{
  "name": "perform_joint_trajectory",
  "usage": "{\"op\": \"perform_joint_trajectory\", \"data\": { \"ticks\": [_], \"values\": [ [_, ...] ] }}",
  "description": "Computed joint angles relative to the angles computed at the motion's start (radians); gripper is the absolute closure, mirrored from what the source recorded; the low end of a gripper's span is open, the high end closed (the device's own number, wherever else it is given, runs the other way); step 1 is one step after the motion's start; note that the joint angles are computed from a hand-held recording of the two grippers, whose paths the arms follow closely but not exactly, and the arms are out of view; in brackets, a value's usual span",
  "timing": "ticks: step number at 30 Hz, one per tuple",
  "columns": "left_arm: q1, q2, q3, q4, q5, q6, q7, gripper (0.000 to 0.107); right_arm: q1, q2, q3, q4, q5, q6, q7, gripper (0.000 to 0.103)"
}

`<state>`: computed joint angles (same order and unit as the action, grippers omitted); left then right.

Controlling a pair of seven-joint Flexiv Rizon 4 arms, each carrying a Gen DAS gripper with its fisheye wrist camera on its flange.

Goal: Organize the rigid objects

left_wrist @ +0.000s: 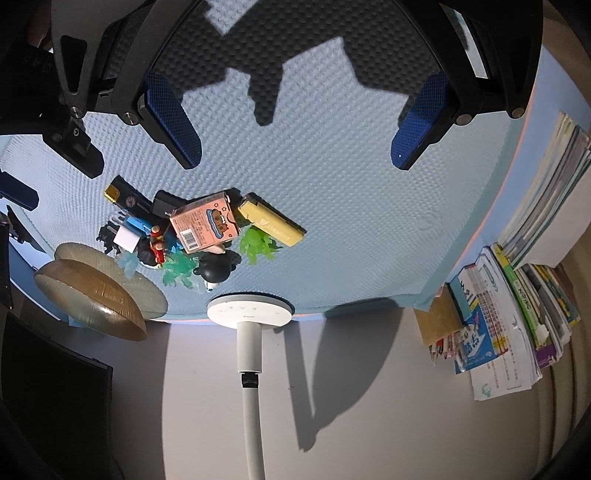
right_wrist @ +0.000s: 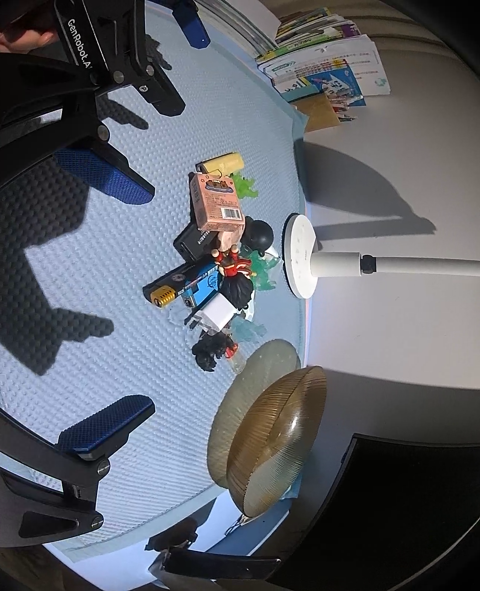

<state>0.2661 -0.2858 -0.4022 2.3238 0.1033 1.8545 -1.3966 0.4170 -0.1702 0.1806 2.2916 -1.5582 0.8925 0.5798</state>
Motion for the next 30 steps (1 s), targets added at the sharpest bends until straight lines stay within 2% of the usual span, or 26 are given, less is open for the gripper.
{"op": "perform_joint_trajectory", "data": {
  "ticks": [5,10,12,15,18,22,25,30],
  "values": [
    [0.122,0.023,-0.125,0.033,0.010,-0.018,-0.013,0.005,0.004,0.017,0.009,0.015,0.002,-0.002,0.011,0.000],
    [0.172,0.052,-0.166,0.059,0.051,0.012,-0.021,0.005,0.018,0.043,0.024,0.032,0.015,-0.037,0.016,0.000],
    [0.271,0.056,-0.267,0.067,0.078,-0.002,-0.027,0.005,0.019,0.052,0.027,0.039,0.021,-0.039,0.021,0.000],
    [0.356,0.056,-0.359,0.079,0.077,-0.007,-0.022,0.005,0.014,0.063,0.027,0.049,0.020,-0.029,0.037,0.000],
    [0.372,0.053,-0.380,0.080,0.068,-0.013,-0.012,0.005,0.005,0.066,0.023,0.054,0.010,-0.010,0.056,0.000],
    [0.270,0.044,-0.280,0.066,0.047,-0.019,0.009,0.005,-0.009,0.057,0.016,0.054,-0.003,0.017,0.066,0.000],
    [0.250,0.023,-0.267,0.048,0.040,-0.036,0.041,0.005,-0.025,0.046,0.004,0.053,-0.007,0.048,0.061,0.000],
    [0.355,-0.038,-0.403,0.004,0.014,-0.099,0.149,0.005,-0.083,0.041,-0.025,0.054,-0.068,0.139,0.081,0.000]
  ]
}}
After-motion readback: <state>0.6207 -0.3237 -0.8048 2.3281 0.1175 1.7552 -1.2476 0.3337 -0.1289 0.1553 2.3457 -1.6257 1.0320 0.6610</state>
